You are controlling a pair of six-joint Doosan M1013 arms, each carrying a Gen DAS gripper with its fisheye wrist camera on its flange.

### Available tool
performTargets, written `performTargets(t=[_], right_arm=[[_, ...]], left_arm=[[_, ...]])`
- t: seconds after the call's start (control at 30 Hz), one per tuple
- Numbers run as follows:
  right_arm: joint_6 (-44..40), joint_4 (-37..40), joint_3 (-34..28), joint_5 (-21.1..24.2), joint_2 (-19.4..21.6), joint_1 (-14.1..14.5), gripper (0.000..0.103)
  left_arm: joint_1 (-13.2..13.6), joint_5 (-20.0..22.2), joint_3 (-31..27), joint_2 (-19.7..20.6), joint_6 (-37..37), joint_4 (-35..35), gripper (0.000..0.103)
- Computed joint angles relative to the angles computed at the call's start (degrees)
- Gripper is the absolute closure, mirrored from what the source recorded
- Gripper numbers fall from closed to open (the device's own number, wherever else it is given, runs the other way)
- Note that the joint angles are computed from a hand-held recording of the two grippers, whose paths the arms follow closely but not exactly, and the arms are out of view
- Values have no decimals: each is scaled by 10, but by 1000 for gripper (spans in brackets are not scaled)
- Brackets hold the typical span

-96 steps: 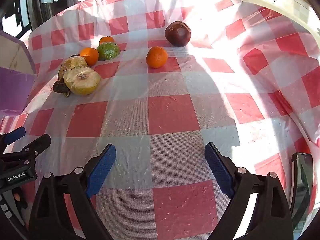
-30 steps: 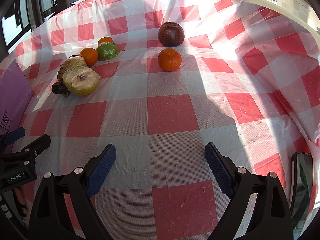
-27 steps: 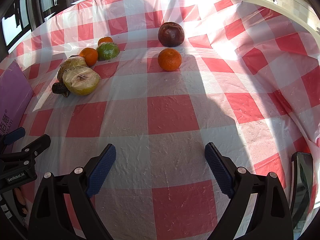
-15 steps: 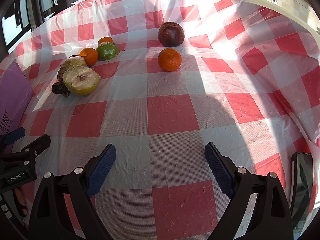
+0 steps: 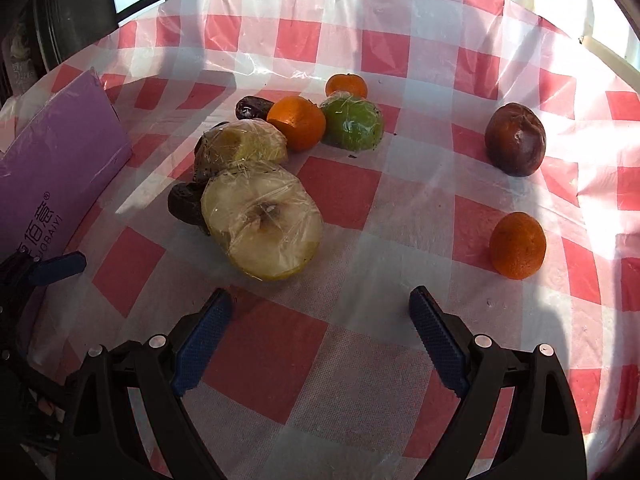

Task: Organize fruits
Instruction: 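Grasp the halved apple with the right tool while the left tool grasps a dark plum, then carry both fruits over the white box and open both tools to drop them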

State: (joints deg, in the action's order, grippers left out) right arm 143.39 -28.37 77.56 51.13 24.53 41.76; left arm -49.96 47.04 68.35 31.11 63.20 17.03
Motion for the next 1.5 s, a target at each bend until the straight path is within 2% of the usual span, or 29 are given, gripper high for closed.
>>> performTargets(t=[0.2,0.23,0.3,0.33,0.43,0.53,0.6,0.67,0.73,0.8,0.83,0.87,1.03,1.17,1.4,1.5], right_arm=[[-162,75,-34,-36,21,-26,17],[-173,79,-33,-45,21,-27,20],[-200,93,-18,-82,13,-28,48],[-189,82,-14,-84,11,-25,49],[-88,20,8,-74,-4,-14,49],[69,-64,49,-63,-33,-2,49],[167,-117,73,-40,-49,8,49],[254,-157,101,-38,-69,16,49],[333,-199,129,-53,-87,21,49],[382,-221,143,-59,-96,24,49],[402,-233,149,-59,-99,26,49],[413,-241,152,-61,-101,26,49],[417,-235,150,-62,-99,23,49],[453,-247,153,-38,-102,34,49],[538,-280,146,20,-101,86,49],[533,-288,127,43,-95,108,49]], left_arm=[[3,0,-3,1,18,-14,1],[3,3,-7,3,15,-13,2],[4,8,-18,10,11,-14,2],[6,8,-24,13,13,-20,2],[13,0,-46,26,31,-54,2],[15,3,-83,48,52,-84,2],[13,15,-114,67,55,-84,5],[7,37,-147,86,36,-55,9],[-1,63,-174,102,14,-6,22],[-3,49,-168,99,33,-10,48],[-5,44,-160,94,36,-6,60],[-6,40,-151,88,41,-10,62],[-16,12,-84,51,-4,30,63],[-26,-12,-30,18,-36,58,63],[-38,-77,44,-46,-118,139,63],[-39,-108,69,-76,-163,173,63]])
